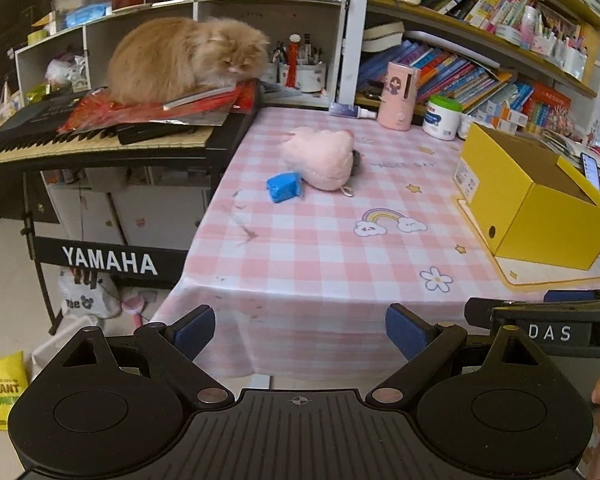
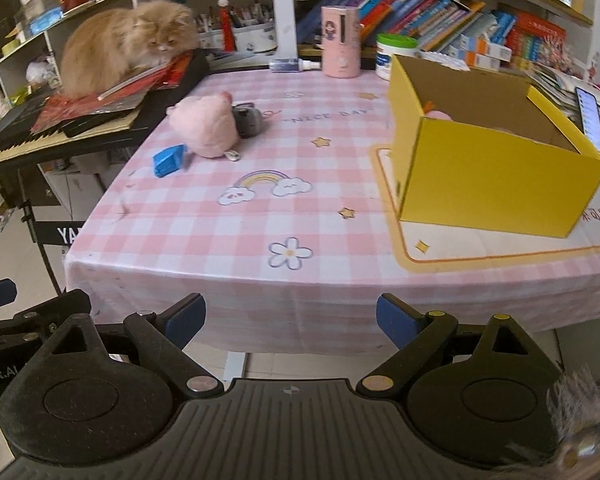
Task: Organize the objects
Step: 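Raise both open tools out of the yellow box and back away, then move the left tool to the blue toy while the right tool approaches the pink plush pig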
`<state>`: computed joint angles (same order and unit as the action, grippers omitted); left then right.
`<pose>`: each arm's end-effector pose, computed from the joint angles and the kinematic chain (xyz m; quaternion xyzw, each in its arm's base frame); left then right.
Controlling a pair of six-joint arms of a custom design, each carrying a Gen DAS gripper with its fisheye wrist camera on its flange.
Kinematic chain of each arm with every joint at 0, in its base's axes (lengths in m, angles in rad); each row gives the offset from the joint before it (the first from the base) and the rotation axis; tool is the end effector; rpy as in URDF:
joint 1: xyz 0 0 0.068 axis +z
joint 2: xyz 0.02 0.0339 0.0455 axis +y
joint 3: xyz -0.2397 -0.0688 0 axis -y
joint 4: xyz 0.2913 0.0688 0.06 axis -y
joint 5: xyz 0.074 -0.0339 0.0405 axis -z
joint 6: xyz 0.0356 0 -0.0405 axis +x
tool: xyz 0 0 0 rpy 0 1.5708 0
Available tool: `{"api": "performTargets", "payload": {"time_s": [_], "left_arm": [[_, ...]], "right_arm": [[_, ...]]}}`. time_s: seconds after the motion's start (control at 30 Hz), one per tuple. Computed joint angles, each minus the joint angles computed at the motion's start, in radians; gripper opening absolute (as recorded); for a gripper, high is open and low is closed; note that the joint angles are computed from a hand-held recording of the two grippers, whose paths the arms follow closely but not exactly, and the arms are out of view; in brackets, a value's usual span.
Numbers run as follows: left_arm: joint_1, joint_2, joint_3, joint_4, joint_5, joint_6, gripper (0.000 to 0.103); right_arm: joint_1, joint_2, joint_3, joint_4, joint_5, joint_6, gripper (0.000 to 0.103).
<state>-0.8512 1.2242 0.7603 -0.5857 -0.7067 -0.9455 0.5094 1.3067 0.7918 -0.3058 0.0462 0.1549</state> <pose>0.1995 -0.1925 0.1746 -0.1318 0.9013 0.0192 0.4121 0.2760 0.1523 0.1735 -0.1557 0.9172 0.0991 0.3532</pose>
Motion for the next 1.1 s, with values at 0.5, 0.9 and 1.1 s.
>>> {"api": "performTargets", "payload": {"time_s": [0.5,0.9,1.1], "left_arm": [[0.129,0.085,0.038,0.094,0.077,0.109,0.094],[0.269,0.272,0.181,0.179,0.157,0.199,0.094],[0.315,0.368,0.273,0.187,0.18,0.226,0.094]], "right_arm": [[0.002,0.16,0.114,0.047,-0.023,-0.044,0.092],[-0.044,0.428,0.391,0.041,-0.072,-0.105,0.09],[-0.069,0.557,0.545,0.014,-0.097,-0.13,0.09]]}}
